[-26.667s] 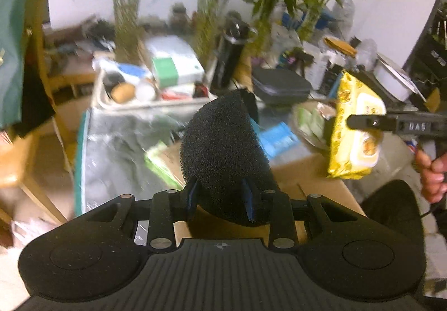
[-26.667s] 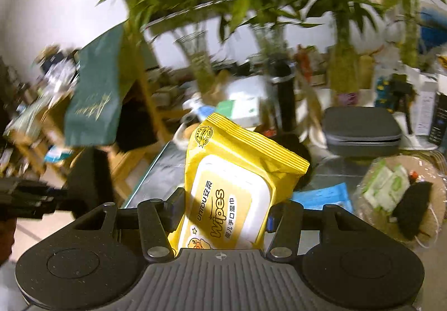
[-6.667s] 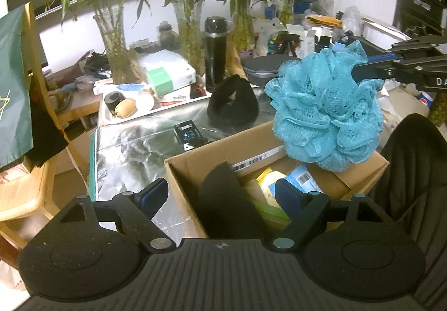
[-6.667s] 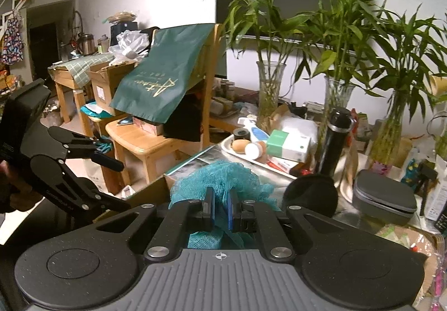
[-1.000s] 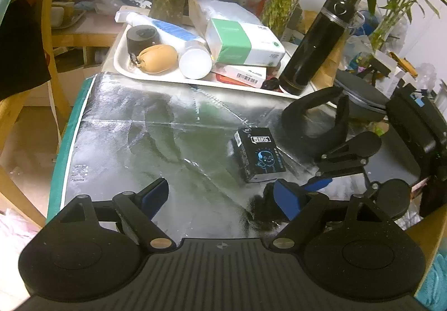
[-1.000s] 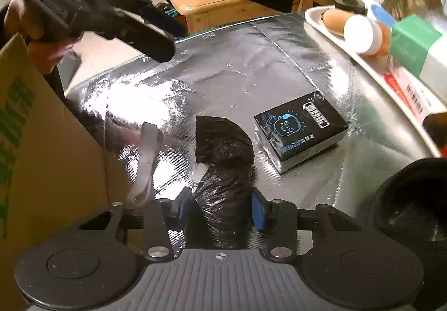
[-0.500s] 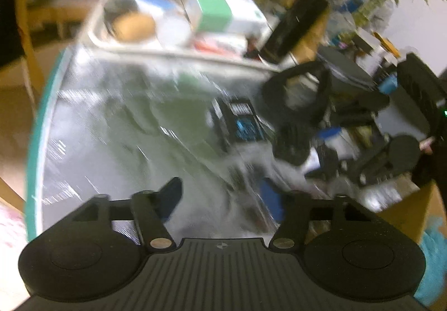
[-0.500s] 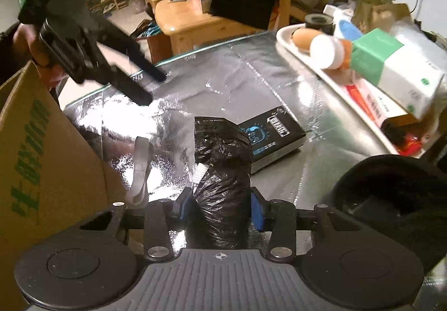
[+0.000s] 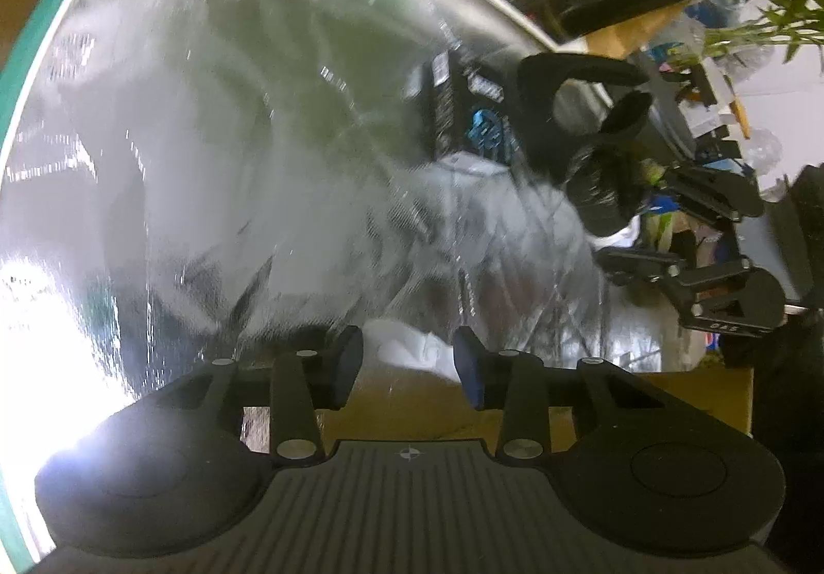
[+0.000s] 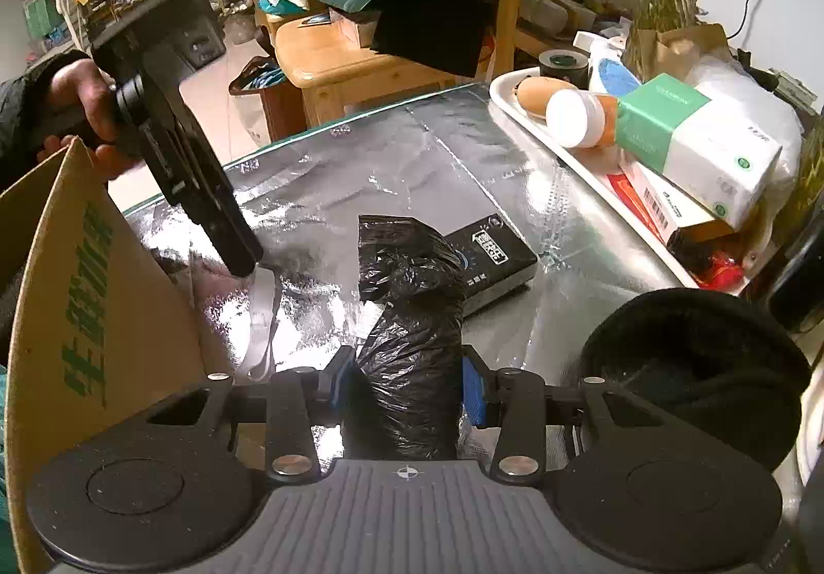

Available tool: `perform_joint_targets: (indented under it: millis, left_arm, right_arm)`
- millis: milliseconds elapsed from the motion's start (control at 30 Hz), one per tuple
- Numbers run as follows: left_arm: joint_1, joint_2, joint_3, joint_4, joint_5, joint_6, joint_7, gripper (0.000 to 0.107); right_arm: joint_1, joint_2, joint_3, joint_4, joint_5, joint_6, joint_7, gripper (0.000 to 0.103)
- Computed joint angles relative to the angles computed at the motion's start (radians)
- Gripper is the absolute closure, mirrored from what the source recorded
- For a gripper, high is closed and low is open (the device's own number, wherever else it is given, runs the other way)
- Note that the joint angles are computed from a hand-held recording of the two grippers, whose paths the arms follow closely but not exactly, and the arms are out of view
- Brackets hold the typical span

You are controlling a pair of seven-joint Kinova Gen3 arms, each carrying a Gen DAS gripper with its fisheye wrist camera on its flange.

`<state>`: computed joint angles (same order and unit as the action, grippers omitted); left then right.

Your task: Organize soft objects

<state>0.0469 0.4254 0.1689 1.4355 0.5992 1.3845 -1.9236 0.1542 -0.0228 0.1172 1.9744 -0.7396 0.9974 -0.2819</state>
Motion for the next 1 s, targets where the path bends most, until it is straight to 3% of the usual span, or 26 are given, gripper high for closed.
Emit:
perform_joint_targets:
  millis: [67,133,633,800,867,1000]
  left_arm:
    - [0.007,0.013,0.0,-0.008,-0.005,0.011,0.017,0.081]
    - [0.011,0.017,-0.004,-0.005,-0.007,0.003,0.039,0.106]
    - [-0.02,-0.157,-0.029,0.182,0.075,-0.365,0.02,0.107]
    - [0.03,-0.18,-0.04,0.183,-0.04,-0.436,0.105,0.107]
    - [0.034,-0.192,-0.03,0.188,-0.059,-0.463,0.076,0.102]
    - [0.063,-0.2,-0.012,0.184,-0.109,-0.49,0.029,0.06]
  right_arm:
    - [-0.001,-0.005,0.0,0.001,-0.001,-0.002,0.0,0.058]
    - [-0.003,-0.007,0.001,0.003,-0.008,-0.008,0.0,0.058]
    - [-0.018,-0.038,0.015,0.023,-0.017,-0.03,0.005,0.058]
    - [-0.022,-0.044,0.02,0.026,-0.014,-0.031,0.002,0.058]
    - [-0.021,-0.046,0.023,0.027,-0.015,-0.031,0.0,0.058]
    - [-0.022,-0.05,0.027,0.026,-0.013,-0.031,-0.006,0.058]
